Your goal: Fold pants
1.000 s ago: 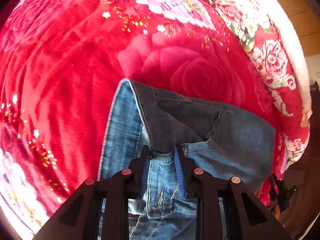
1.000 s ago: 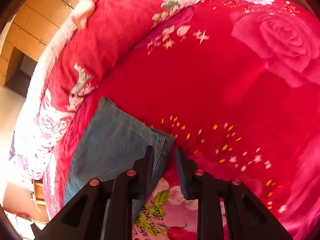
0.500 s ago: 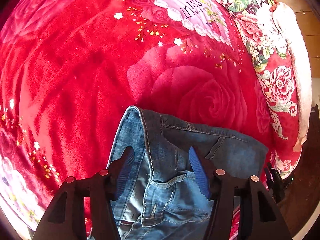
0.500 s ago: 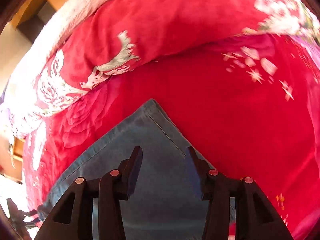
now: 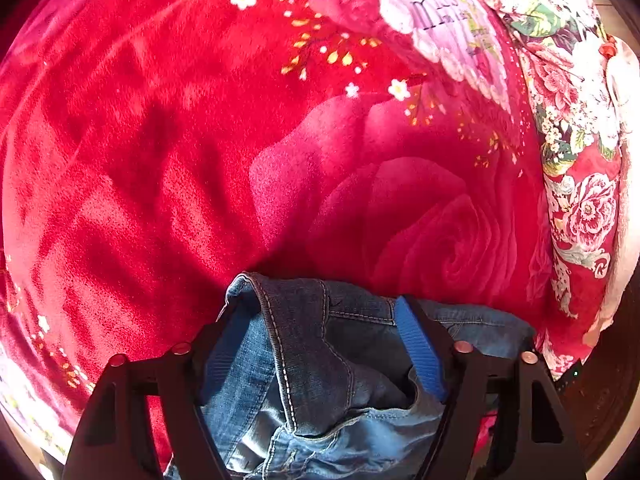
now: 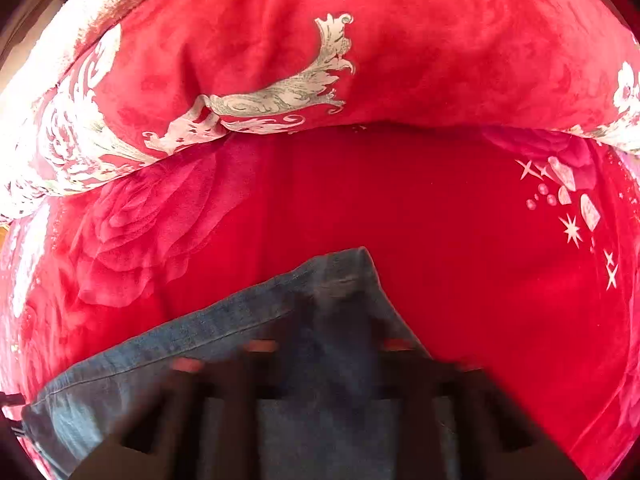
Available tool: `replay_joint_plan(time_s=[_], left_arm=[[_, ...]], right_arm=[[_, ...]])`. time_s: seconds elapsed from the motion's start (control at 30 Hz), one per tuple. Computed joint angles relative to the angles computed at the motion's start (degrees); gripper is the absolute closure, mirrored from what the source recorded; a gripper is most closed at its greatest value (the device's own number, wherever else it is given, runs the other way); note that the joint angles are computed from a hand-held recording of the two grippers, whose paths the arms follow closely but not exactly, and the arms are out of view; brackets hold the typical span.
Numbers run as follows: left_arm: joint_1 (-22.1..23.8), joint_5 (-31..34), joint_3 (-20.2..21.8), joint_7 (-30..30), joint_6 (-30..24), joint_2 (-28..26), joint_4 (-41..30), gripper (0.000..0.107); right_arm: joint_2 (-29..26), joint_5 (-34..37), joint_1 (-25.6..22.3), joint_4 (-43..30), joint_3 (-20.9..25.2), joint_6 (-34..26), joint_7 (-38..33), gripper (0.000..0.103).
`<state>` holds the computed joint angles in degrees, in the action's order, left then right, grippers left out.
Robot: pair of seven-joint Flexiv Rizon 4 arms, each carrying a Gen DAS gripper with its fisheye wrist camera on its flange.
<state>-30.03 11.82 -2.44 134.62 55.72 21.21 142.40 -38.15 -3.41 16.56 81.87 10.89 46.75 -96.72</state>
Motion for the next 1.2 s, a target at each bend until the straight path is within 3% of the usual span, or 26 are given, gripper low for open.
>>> replay_joint_plan(time_s=[0.03, 0.07, 0.17, 0.33, 0.43, 0.53, 0.63, 0.73, 0.83, 0.93, 1.07, 1.2], left_arm=[[0.07, 0.91, -0.12, 2.06, -1.58, -0.13, -1.27, 0.096], [-0.27, 0.79, 0.16, 4.55, -2.71, -0.39, -2.24, 0.102], [-0.01, 2.4, -3.0, 7.07, -14.47, -0.22, -8.22, 0.101], [-0.34, 7.63, -10.46, 9.58, -33.44, -3.76, -22.26, 0.101], [-1.96, 11.57, -15.44, 9.75, -44.12, -6.82, -31.21, 0.101], [-4.57, 15.01, -19.23, 7.94, -51.41, -9.36, -37.89, 0.101], [-8.05, 17.41, -22.49, 2.79, -55.16, -11.39, -42.03, 0.101], [-11.72, 18.92, -24.91, -3.48, -55.95, -14.4, -44.7, 0.101], [-15.5, 19.07, -25.79, -10.04, -52.57, -17.69, -45.16, 0.101], [-17.98, 16.17, -23.66, -14.11, -41.79, -20.78, -41.08, 0.101], [-19.79, 15.34, -21.42, -22.69, -26.17, -21.35, -33.29, 0.099], [-21.68, 18.37, -22.32, -28.96, -26.58, -19.08, -32.26, 0.095]], right_arm=[[0.81, 0.67, -0.41, 0.69, 0.24, 0.76, -0.44, 0.097], [2.02, 0.83, -0.86, 2.3, 0.54, 2.95, -1.01, 0.097], [5.77, 3.97, -3.25, 5.5, 2.27, 5.8, -3.08, 0.097], [14.44, 7.25, -5.96, 11.51, 2.53, 5.86, -5.25, 0.097], [21.25, 12.67, -9.02, 15.04, 2.97, 4.84, -7.33, 0.097], [28.36, 18.29, -11.86, 17.95, 1.74, 1.08, -10.83, 0.097], [35.63, 24.97, -14.49, 21.54, -1.01, -3.37, -15.46, 0.097], [42.49, 30.41, -16.93, 25.42, -5.81, -9.54, -20.16, 0.097], [48.15, 31.15, -19.31, 31.22, -10.59, -13.2, -23.49, 0.097], [50.27, 29.61, -21.44, 36.08, -14.07, -14.19, -25.13, 0.097], [50.83, 24.9, -24.28, 42.21, -15.22, -11.54, -23.07, 0.095], [53.49, 26.51, -25.18, 42.87, -17.74, -15.03, -24.28, 0.092]])
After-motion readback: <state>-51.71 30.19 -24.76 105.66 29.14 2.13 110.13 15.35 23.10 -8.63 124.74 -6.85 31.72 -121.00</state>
